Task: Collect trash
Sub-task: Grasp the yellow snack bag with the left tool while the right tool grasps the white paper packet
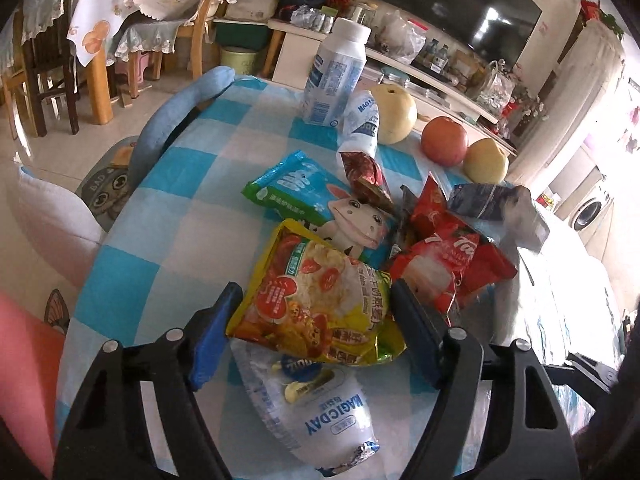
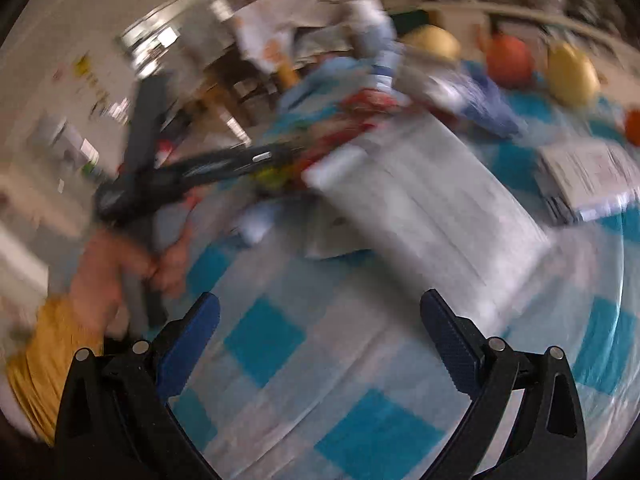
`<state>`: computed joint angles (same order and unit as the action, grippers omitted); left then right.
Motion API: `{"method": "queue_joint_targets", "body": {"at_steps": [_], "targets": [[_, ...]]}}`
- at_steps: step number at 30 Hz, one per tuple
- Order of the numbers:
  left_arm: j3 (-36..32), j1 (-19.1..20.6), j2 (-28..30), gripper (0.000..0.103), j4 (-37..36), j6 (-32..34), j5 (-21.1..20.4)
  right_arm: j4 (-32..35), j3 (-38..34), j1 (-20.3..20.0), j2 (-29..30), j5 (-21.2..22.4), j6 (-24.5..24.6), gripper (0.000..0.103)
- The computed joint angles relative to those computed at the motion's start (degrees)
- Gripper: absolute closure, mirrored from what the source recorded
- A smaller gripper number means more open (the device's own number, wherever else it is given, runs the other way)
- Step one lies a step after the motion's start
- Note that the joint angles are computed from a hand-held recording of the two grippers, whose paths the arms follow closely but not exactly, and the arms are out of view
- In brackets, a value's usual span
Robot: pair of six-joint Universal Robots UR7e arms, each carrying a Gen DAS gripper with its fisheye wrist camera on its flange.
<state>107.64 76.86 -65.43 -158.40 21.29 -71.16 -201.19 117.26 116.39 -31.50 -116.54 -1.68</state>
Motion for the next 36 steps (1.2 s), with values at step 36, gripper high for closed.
{"method": "queue_joint_targets", "body": {"at_steps": [36], "targets": [[2.50,-0.37,-1.10,0.054,-3.03,-0.46,0.80,3.07,-6.10,-1.18,5.37,-17.84,-12.19,0.025]]}}
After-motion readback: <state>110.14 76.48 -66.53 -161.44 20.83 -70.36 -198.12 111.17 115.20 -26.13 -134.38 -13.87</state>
